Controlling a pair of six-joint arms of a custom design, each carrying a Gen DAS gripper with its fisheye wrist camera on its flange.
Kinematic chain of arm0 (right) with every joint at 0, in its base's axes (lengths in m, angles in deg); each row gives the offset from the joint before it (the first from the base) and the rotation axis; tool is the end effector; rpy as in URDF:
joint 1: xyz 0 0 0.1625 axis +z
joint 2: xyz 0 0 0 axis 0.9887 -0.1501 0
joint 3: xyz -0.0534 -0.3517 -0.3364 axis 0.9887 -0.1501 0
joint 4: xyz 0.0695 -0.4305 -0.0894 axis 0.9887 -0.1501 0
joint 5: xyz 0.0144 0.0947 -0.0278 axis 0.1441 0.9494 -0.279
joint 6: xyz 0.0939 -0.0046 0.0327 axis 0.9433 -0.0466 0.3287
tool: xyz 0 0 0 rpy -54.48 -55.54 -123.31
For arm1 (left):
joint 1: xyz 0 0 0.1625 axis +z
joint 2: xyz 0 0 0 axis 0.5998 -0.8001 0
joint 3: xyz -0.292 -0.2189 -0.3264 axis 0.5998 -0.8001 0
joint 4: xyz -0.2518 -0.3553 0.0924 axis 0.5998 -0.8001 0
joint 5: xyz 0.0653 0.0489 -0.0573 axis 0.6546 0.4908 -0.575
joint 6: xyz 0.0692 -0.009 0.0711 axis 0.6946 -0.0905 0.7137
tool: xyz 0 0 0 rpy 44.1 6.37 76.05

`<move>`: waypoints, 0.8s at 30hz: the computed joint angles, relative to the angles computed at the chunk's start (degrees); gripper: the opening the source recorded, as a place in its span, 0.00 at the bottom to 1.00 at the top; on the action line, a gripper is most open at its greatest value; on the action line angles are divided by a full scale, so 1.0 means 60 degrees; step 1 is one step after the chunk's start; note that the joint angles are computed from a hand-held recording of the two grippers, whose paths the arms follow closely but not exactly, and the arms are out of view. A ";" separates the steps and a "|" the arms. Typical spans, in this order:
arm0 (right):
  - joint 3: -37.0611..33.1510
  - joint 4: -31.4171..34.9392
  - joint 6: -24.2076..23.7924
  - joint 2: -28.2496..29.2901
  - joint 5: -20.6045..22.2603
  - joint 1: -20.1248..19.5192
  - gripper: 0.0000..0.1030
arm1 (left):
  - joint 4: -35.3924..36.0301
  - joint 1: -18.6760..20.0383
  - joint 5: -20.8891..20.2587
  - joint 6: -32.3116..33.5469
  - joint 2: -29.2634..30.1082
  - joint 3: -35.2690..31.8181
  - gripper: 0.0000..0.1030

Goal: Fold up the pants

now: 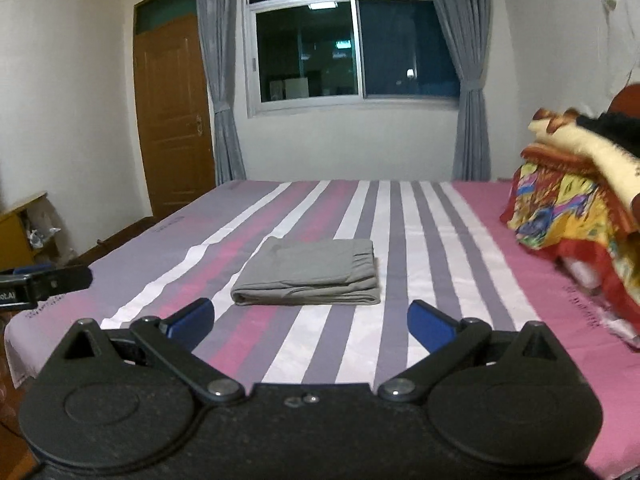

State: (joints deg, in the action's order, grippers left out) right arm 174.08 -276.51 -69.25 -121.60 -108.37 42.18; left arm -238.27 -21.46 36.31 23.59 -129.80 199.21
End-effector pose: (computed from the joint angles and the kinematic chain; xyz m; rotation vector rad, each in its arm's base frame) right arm 0.2803 -0.2933 0.3059 0.6595 -2.1846 1.3642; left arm -0.2850 -0.3108 0.2990 0.7563 2.1552 -1.3991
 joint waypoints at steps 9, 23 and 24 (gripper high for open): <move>0.0670 -0.0433 0.0248 -0.0439 -0.1298 0.1513 1.00 | 0.5560 -0.2041 0.0359 -0.4588 -0.2141 0.0349 1.00; 0.0530 -0.0895 -0.0074 0.0032 -0.1597 0.1965 1.00 | 0.6331 -0.1948 0.0588 -0.4901 -0.2621 0.0302 1.00; 0.0530 -0.0947 -0.0099 0.0068 -0.1625 0.1990 1.00 | 0.6254 -0.1924 0.0576 -0.4833 -0.2617 0.0313 1.00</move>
